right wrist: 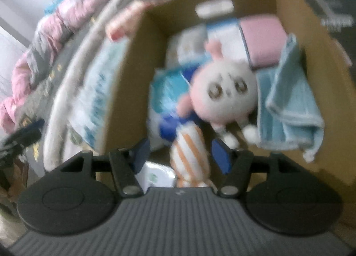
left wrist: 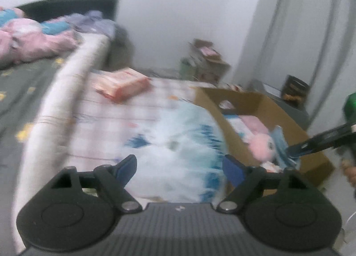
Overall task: Organize soft objects
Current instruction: 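Carry the striped sock into the cardboard box and open the right tool, then grasp the green scrunchie with the left tool while the right tool grasps the gold snack pack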
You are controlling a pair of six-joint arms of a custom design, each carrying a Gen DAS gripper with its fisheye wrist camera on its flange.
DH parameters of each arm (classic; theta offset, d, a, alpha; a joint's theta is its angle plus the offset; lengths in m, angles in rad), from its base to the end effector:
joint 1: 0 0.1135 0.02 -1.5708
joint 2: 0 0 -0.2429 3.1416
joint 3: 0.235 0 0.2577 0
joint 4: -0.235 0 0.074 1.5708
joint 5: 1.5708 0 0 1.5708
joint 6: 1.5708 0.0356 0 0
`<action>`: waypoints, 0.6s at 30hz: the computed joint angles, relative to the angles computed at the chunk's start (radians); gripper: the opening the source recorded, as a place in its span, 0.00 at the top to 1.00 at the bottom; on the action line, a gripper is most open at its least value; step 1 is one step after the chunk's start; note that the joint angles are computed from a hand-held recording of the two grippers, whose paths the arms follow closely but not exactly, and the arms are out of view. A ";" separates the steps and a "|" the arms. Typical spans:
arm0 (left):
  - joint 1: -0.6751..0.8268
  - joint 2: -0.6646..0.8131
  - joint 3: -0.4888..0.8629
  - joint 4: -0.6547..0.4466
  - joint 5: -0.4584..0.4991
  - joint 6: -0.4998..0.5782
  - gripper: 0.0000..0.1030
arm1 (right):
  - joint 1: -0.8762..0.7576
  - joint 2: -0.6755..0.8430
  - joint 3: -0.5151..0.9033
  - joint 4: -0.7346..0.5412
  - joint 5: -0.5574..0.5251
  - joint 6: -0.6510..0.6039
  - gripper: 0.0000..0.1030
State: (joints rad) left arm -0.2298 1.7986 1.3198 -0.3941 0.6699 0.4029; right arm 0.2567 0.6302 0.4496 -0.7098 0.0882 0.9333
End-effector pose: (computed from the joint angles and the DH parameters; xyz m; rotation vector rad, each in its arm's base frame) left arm 0.3751 -0.1105 0.2098 0.9926 2.0959 -0.7254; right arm 0.1458 0.0350 0.1856 0.8668 2.3460 0.4047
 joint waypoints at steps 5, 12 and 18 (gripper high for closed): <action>0.116 0.009 -0.040 0.074 -0.011 0.012 0.17 | 0.170 0.130 0.102 0.179 0.095 0.033 0.39; 0.148 0.090 -0.052 0.150 -0.104 0.065 0.25 | 0.301 0.599 0.271 0.592 0.038 0.015 0.39; 0.152 0.268 0.147 0.021 -0.100 0.069 0.29 | 0.416 0.961 0.532 0.557 0.113 -0.019 0.39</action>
State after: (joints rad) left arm -0.0783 2.0666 1.4670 -0.3728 0.5695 0.4718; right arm 0.6732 1.5916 0.9816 -0.1524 0.2013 0.9147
